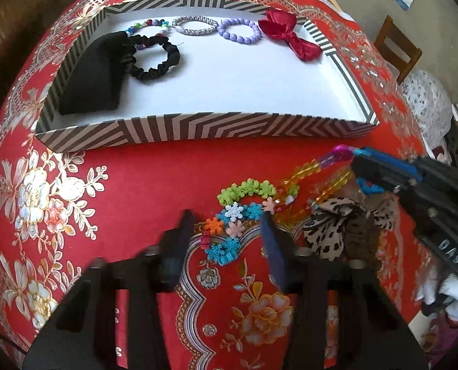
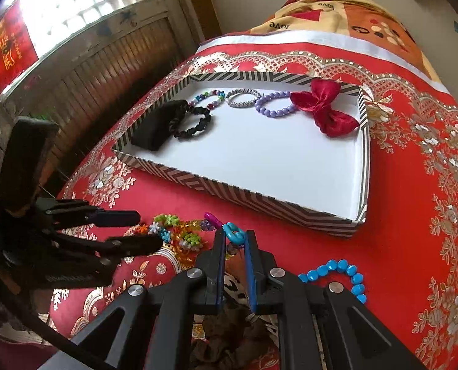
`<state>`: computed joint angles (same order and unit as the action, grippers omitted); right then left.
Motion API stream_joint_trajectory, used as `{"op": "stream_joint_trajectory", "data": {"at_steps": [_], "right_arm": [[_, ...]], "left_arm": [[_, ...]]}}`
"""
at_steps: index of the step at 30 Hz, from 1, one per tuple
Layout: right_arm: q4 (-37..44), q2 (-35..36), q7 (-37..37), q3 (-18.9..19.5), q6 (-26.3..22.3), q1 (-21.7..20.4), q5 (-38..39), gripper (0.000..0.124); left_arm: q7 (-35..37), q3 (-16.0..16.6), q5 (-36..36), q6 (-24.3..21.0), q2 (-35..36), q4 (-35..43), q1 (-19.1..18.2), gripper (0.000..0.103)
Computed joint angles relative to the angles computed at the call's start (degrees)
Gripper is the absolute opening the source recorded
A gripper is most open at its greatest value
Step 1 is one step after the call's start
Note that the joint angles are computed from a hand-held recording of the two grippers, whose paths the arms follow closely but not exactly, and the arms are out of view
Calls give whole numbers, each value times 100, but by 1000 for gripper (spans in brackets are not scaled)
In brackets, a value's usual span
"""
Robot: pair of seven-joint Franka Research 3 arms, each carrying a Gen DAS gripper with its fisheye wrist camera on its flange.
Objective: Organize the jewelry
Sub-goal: 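Grasp the green flower-bead bracelet with the left gripper while the right gripper grasps the orange crystal bracelet, then carry the flower-bead bracelet into the tray with the left gripper while the right gripper carries the crystal bracelet there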
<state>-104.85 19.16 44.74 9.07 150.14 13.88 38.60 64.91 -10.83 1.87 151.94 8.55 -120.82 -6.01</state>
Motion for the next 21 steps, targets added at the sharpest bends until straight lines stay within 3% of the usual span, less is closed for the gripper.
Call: {"op": "stream_joint_trajectory", "data": {"at_steps": [1,14,21], "right_arm": [[-6,-17,-2,2,25,-6,22,11],[-80,-379,-392,34,140,-147,685,11],[-86,-631,-683,-34,144,-164,1062,11]], "left_arm": [[59,-2,10,-4,6,-3,8,19],[445,41,-634,208,-561,-310,84,19],[-1,147,-113,172,-902,-231,26,19]]}}
